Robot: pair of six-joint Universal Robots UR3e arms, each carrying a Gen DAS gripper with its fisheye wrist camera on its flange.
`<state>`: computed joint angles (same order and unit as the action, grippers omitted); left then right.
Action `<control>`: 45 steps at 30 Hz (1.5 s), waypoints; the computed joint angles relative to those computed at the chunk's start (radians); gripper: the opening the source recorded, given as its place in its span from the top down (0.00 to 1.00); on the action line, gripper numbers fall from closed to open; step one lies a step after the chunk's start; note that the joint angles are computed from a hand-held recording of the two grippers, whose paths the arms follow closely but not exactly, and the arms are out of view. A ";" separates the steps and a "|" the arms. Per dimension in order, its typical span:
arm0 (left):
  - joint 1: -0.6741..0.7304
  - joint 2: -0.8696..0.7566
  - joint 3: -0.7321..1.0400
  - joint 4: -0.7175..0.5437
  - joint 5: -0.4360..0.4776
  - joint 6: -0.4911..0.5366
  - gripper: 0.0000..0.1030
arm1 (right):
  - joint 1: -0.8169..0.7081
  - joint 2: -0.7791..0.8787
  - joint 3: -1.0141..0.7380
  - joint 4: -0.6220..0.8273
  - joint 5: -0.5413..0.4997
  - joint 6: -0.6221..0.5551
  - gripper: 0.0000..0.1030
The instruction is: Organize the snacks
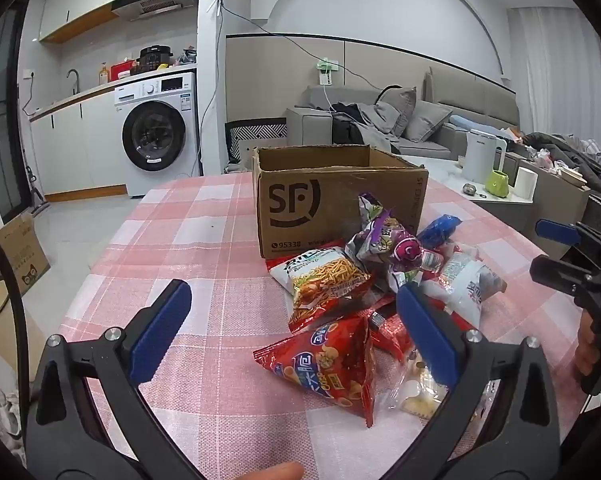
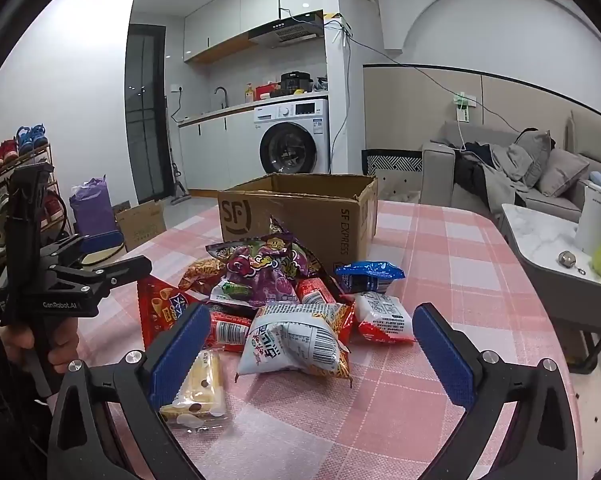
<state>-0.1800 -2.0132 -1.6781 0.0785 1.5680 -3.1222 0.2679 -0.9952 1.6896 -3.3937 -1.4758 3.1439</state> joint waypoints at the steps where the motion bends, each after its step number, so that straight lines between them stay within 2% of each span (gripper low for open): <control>1: -0.002 -0.003 0.004 0.000 -0.001 -0.002 0.01 | 0.001 -0.006 0.004 0.005 -0.003 0.000 0.00; 2: 0.013 -0.001 -0.013 0.027 -0.037 -0.045 0.01 | 0.002 -0.014 0.012 0.008 -0.006 0.000 0.00; 4: 0.015 0.000 -0.016 0.033 -0.042 -0.036 0.01 | -0.007 -0.023 0.000 0.058 0.010 0.008 0.00; 9: 0.011 -0.003 -0.013 0.038 -0.027 -0.009 0.01 | 0.002 -0.004 -0.023 0.069 0.002 0.016 0.00; 11: 0.001 0.006 -0.028 0.048 -0.019 -0.011 0.01 | -0.019 -0.014 -0.012 0.068 0.032 0.018 0.00; 16: -0.015 0.013 -0.038 0.055 -0.013 -0.004 0.01 | -0.019 -0.010 -0.013 0.064 0.031 0.020 0.00; 18: 0.007 0.007 -0.028 0.044 -0.044 -0.007 0.01 | -0.019 -0.013 -0.007 0.060 0.032 0.018 0.00; 24: 0.007 0.007 -0.037 0.065 -0.058 0.005 0.01 | -0.019 -0.011 -0.010 0.062 0.030 0.018 0.00; 45: 0.008 0.017 -0.044 0.054 -0.058 -0.003 0.01 | -0.022 0.004 -0.020 0.065 0.051 0.014 0.00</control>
<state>-0.1722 -1.9958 -1.7222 0.1320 1.5100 -3.1255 0.2455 -0.9917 1.6695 -3.3290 -1.4249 3.1580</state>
